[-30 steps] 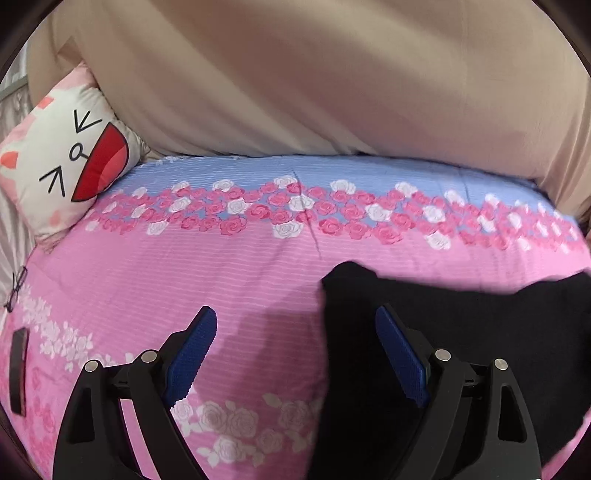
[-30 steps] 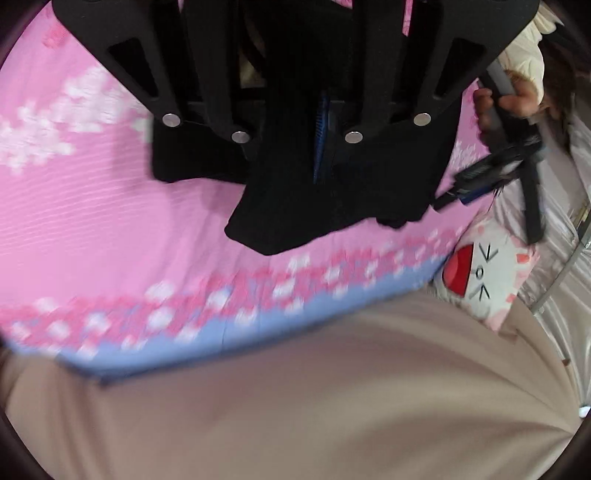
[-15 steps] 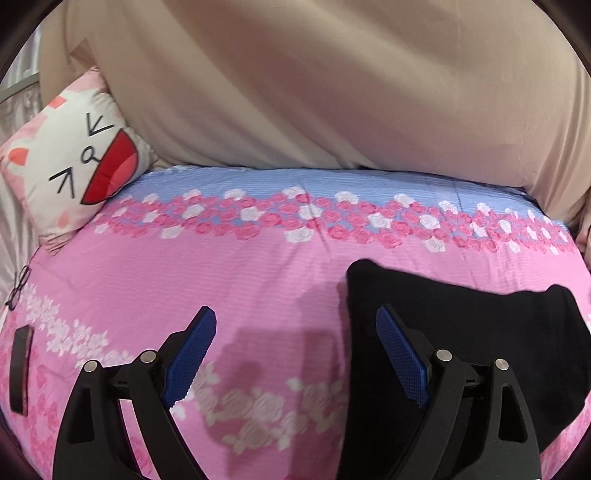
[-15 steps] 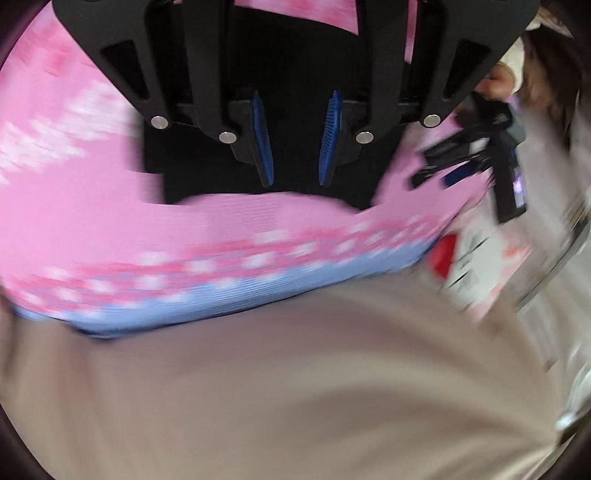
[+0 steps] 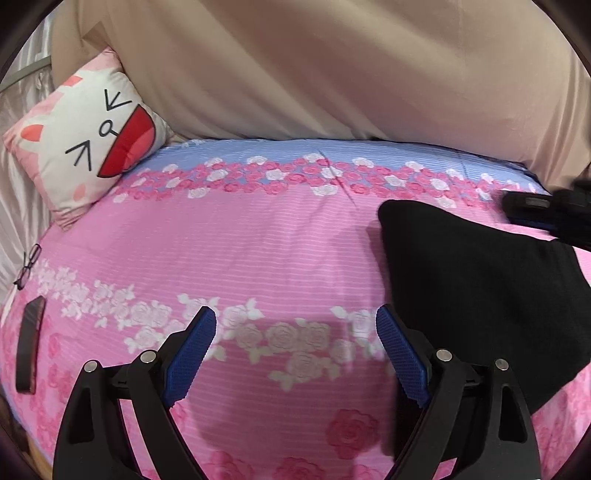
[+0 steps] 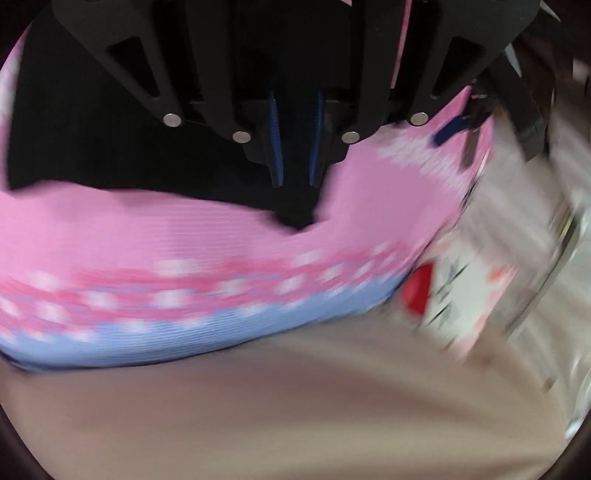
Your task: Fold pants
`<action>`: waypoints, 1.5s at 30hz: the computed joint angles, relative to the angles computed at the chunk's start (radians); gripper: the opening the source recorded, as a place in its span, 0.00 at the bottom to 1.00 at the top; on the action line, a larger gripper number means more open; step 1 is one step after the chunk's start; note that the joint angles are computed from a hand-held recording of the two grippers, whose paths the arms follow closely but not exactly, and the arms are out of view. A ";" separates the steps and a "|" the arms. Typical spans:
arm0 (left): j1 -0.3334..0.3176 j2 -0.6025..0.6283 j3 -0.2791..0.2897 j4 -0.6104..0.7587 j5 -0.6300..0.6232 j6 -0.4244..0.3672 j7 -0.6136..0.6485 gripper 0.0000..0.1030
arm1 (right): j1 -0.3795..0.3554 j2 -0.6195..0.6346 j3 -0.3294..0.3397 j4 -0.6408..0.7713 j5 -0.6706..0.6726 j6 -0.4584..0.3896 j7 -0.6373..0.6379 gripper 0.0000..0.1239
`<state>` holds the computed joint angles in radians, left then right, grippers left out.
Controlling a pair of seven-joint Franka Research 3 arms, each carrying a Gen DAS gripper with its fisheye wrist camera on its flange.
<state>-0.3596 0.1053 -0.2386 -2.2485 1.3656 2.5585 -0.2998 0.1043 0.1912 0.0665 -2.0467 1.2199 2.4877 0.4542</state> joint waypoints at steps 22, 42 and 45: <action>-0.028 -0.041 -0.025 -0.018 -0.044 -0.052 0.048 0.84 | -0.179 0.005 0.162 -0.028 0.334 0.137 -0.280 0.25; -0.119 0.064 -0.002 0.081 -0.061 -0.026 0.092 0.84 | -0.266 -0.305 -0.217 -0.458 0.282 -0.034 -0.437 0.34; -0.122 0.095 -0.018 0.108 -0.068 -0.008 0.108 0.84 | -0.252 -0.333 -0.228 -0.534 0.309 0.013 -0.541 0.34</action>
